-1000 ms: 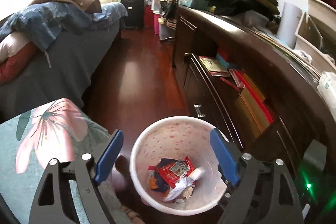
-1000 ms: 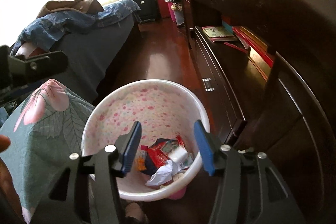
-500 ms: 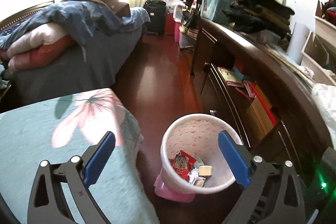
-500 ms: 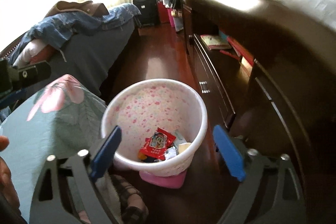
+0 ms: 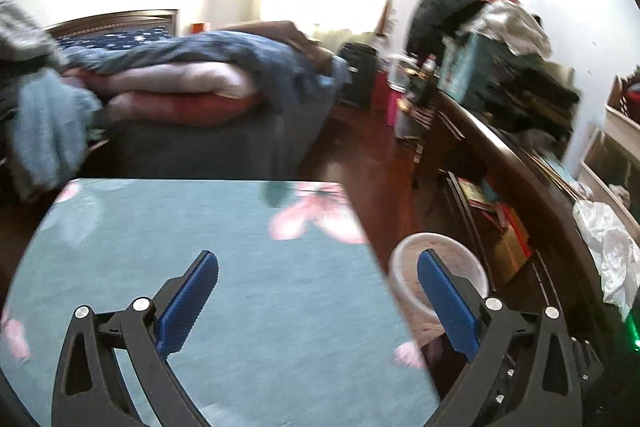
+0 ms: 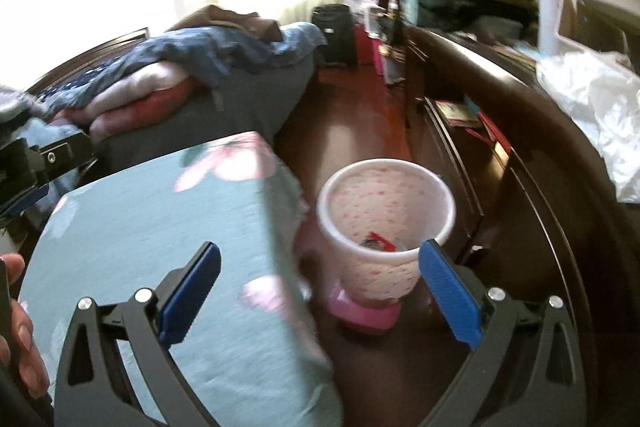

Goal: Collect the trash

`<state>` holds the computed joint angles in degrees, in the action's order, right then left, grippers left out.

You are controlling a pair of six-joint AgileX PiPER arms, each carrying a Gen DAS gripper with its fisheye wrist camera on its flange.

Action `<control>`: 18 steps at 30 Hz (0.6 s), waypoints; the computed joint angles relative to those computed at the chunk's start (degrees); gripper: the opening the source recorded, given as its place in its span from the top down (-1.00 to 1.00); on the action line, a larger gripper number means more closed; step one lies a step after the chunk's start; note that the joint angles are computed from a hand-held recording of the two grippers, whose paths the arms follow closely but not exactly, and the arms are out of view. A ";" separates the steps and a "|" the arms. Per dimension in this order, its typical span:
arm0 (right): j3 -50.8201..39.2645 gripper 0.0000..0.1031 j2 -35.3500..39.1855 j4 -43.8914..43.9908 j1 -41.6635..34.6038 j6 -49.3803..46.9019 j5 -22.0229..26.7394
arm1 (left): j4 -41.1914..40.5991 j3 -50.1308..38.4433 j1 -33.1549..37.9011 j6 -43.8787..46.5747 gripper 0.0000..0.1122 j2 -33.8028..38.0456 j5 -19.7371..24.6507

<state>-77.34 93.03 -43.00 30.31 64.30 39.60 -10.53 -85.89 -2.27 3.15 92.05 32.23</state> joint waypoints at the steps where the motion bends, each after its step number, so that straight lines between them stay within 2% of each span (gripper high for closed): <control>1: -0.17 -0.93 -0.61 -0.78 2.47 0.88 1.31 | -1.29 2.20 1.91 1.31 -0.77 -2.44 -0.10; 8: -1.72 -0.93 -3.12 -3.52 16.76 5.59 7.05 | -9.19 12.12 13.82 10.88 -0.77 -14.44 2.08; 13: -5.40 -0.93 -2.41 -9.70 27.09 8.85 14.18 | -18.55 17.41 25.07 21.56 -0.77 -22.31 5.61; 18: -7.36 -0.93 -2.41 -14.08 34.71 10.99 17.55 | -28.63 19.84 37.47 33.02 -0.77 -28.03 10.14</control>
<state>-84.70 90.61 -57.08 65.02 75.29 57.15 -39.17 -66.05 35.20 36.17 64.02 42.36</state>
